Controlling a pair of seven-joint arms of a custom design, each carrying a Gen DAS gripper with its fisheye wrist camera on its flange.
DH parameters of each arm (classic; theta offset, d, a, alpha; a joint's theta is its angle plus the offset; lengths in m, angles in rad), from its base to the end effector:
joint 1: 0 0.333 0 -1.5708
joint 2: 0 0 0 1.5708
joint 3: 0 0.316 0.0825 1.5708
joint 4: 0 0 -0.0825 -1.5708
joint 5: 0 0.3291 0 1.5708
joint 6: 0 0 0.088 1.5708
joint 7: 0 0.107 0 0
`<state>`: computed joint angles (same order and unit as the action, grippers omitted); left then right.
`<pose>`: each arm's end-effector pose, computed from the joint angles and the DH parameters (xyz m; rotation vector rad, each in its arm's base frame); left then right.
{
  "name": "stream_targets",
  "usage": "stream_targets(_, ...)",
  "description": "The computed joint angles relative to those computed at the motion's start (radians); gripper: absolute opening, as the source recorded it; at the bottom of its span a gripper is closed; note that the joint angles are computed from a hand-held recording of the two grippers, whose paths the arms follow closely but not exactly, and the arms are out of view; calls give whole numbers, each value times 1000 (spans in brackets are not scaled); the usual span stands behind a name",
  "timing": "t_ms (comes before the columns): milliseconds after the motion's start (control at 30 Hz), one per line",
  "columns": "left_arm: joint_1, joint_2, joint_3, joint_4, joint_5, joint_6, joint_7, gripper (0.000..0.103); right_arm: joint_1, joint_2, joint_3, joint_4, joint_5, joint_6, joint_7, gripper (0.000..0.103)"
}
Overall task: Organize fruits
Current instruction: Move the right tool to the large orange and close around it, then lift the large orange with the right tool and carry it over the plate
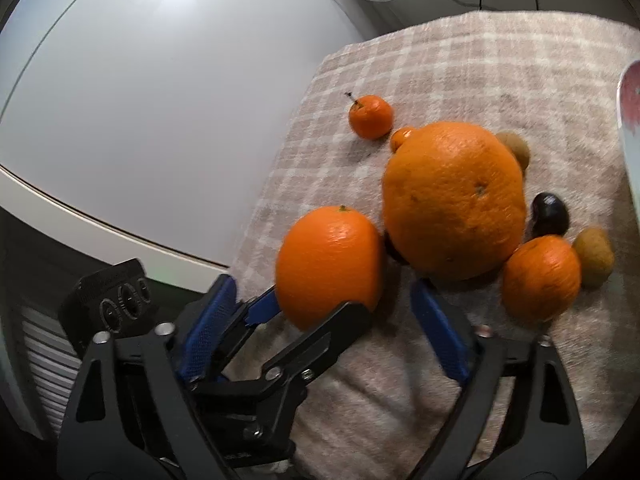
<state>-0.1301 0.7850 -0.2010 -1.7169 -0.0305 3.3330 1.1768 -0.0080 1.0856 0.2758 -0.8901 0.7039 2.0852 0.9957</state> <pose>0.6568 -0.1880 0.2833 -2.0800 1.6719 -1.1573 0.7466 0.1369 0.2892 -1.8975 1.3258 0.4846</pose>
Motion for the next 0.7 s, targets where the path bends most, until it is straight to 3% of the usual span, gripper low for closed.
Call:
stream_targets(333, 47, 32, -57, 43, 19, -29, 16, 67, 37, 40, -10, 47, -36, 31, 58, 70)
stream_targets(700, -7, -1, 2, 1, -1, 8, 4, 67, 16, -22, 8, -64, -21, 71, 1, 69)
